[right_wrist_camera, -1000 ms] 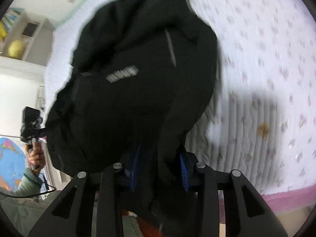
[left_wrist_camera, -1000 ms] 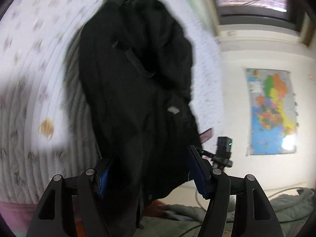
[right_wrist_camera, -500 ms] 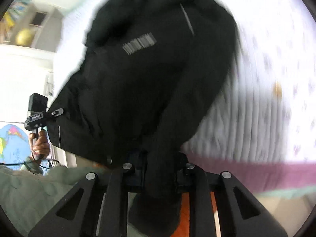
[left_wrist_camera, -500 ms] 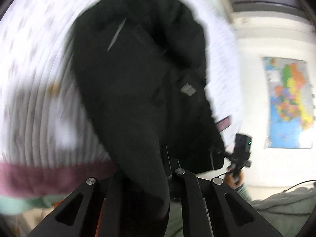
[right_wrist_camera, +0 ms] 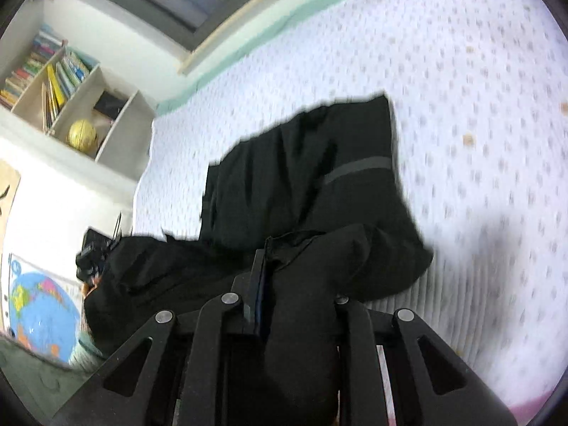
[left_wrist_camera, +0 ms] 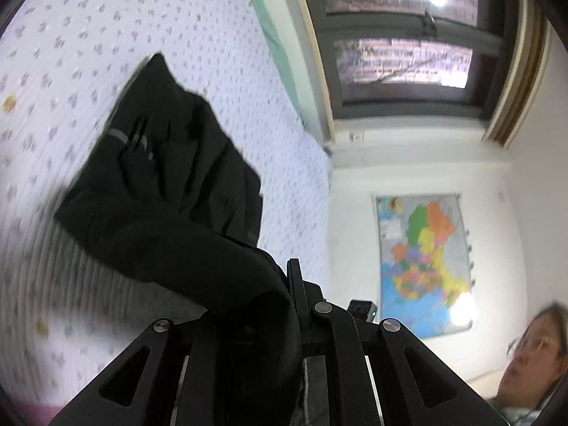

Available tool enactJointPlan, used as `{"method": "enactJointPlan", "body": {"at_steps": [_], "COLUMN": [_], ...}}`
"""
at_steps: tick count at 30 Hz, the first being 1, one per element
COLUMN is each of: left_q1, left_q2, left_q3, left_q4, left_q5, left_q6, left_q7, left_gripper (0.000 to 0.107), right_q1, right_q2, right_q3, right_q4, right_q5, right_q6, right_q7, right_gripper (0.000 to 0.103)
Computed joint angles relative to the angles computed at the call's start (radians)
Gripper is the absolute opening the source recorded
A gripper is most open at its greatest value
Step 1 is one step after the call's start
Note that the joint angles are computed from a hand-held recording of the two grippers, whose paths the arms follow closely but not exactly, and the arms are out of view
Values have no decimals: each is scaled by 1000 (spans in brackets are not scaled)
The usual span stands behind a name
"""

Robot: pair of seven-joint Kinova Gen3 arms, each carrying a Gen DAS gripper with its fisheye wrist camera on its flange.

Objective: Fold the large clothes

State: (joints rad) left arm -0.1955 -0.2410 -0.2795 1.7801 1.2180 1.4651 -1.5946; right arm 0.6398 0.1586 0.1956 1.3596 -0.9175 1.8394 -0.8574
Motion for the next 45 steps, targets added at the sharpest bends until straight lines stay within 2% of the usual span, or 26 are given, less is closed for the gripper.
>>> {"method": "enactJointPlan", "body": {"at_steps": [2, 4, 7, 9, 11, 13, 15, 17, 19, 22, 23, 25, 26, 27, 28, 30, 32, 35, 37, 39, 41, 45], "left_q1": [43, 135, 272, 323, 301, 289, 277, 259, 223, 220, 210, 143, 104, 71, 48, 57, 131, 270, 347, 367, 377, 287], "left_q2": [46, 103, 209, 273, 354, 428, 473, 498, 509, 495, 483, 470, 464, 448, 433, 408, 414, 475, 518, 532, 543, 605], "left_q3": [-38, -121, -248, -284, -249, -218, -177, -161, -132, -119, -103, -22, 23, 65, 97, 111, 60, -76, -126, -108, -105, -46], "left_q4": [2, 3, -59, -110, -147, -196, -192, -175, -202, -321, -366, -448, -492, -535, -578, -645, -728, -855, -901, -882, -843, -824], "left_q5": [47, 94, 88, 29, -26, -94, -113, -73, -72, -170, -202, -244, -258, -277, -299, -358, -426, -548, -629, -700, -723, -624], "left_q6": [-30, -72, -123, -157, -177, -176, -213, -226, -198, -114, -87, -24, 11, 39, 59, 61, 78, 144, 157, 115, 62, 10], "left_q7": [-26, -38, -2, 38, 85, 128, 163, 175, 144, 141, 132, 131, 112, 100, 101, 94, 101, 88, 114, 119, 112, 59], "left_gripper": [13, 17, 21, 21, 21, 24, 24, 24, 24, 26, 29, 35, 51, 73, 80, 82, 82, 82, 82, 82, 82, 82], "right_q1": [3, -35, -171, -264, -339, -409, -415, -392, -348, -282, -252, -180, -145, -117, -95, -71, -78, -72, -90, -139, -186, -219], "right_q2": [48, 92, 172, 256, 332, 409, 450, 480, 509, 522, 523, 518, 506, 490, 472, 427, 377, 350, 332, 330, 345, 447], "right_q3": [-47, -57, 22, 84, 122, 118, 42, -51, -144, -228, -252, -304, -325, -336, -342, -337, -314, -298, -283, -263, -245, -255], "right_q4": [-87, -151, -224, -280, -346, -393, -403, -440, -500, -570, -588, -614, -608, -604, -598, -574, -542, -524, -506, -501, -501, -597], "right_q5": [-5, -10, -5, 2, 44, 125, 204, 277, 325, 332, 314, 259, 227, 206, 190, 178, 202, 187, 204, 273, 341, 382], "right_q6": [-46, -96, -188, -222, -228, -247, -274, -289, -259, -192, -167, -119, -112, -101, -93, -101, -141, -172, -202, -230, -260, -273], "right_q7": [-71, -152, -274, -355, -437, -506, -557, -621, -657, -691, -691, -666, -642, -616, -589, -539, -483, -433, -403, -365, -350, -348], "right_gripper": [22, 22, 22, 22, 22, 22, 22, 22, 23, 28, 30, 35, 39, 40, 46, 58, 71, 71, 73, 74, 74, 74]}}
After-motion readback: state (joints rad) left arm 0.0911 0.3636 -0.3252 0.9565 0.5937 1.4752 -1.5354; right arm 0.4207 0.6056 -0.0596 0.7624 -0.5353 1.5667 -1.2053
